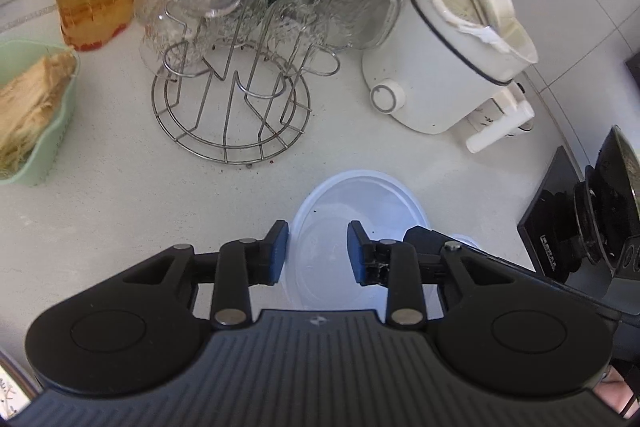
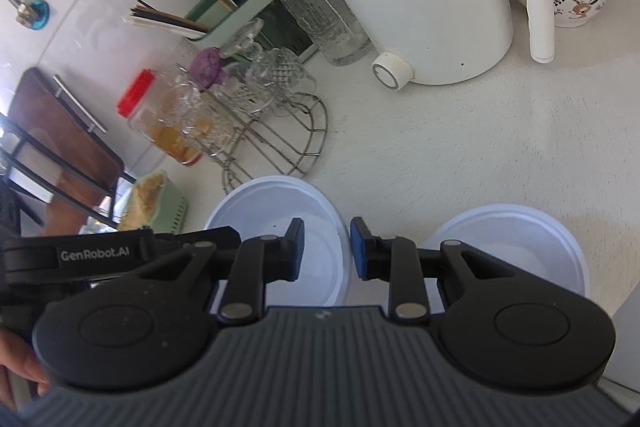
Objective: Organize plates and bowls
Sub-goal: 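Close the left gripper on the rim of the translucent plastic bowl, then lift the translucent bowl over the white bowl and lower it inside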
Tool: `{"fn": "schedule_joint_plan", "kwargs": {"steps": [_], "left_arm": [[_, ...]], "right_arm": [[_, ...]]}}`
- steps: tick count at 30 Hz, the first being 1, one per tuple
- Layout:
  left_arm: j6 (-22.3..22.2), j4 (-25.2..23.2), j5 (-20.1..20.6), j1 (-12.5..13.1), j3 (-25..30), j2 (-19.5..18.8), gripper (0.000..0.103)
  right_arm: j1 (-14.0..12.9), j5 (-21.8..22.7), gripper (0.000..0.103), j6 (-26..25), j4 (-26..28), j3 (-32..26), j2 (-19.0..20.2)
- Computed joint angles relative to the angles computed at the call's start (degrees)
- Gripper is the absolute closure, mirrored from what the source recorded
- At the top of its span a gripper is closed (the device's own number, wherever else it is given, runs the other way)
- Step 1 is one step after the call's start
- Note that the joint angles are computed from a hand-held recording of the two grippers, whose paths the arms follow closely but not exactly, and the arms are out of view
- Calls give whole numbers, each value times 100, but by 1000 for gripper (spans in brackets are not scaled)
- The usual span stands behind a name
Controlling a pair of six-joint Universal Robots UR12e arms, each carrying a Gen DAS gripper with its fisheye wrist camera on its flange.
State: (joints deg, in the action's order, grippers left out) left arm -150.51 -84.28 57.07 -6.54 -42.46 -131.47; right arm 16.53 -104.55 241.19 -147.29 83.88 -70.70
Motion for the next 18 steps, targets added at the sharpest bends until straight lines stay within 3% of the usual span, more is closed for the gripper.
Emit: {"fn": "schedule_joint_plan", "kwargs": {"steps": [4, 11, 18], "left_arm": [[-58, 255, -111, 90, -248, 182, 67], [-239, 206, -236, 292, -379, 319, 66], [-476, 459, -328, 459, -536, 427, 66]], "right_arm": [[48, 65, 75, -71, -63, -60, 5], [153, 92, 75, -276, -133, -302, 120], [189, 275, 75, -544, -146, -560, 261]]}}
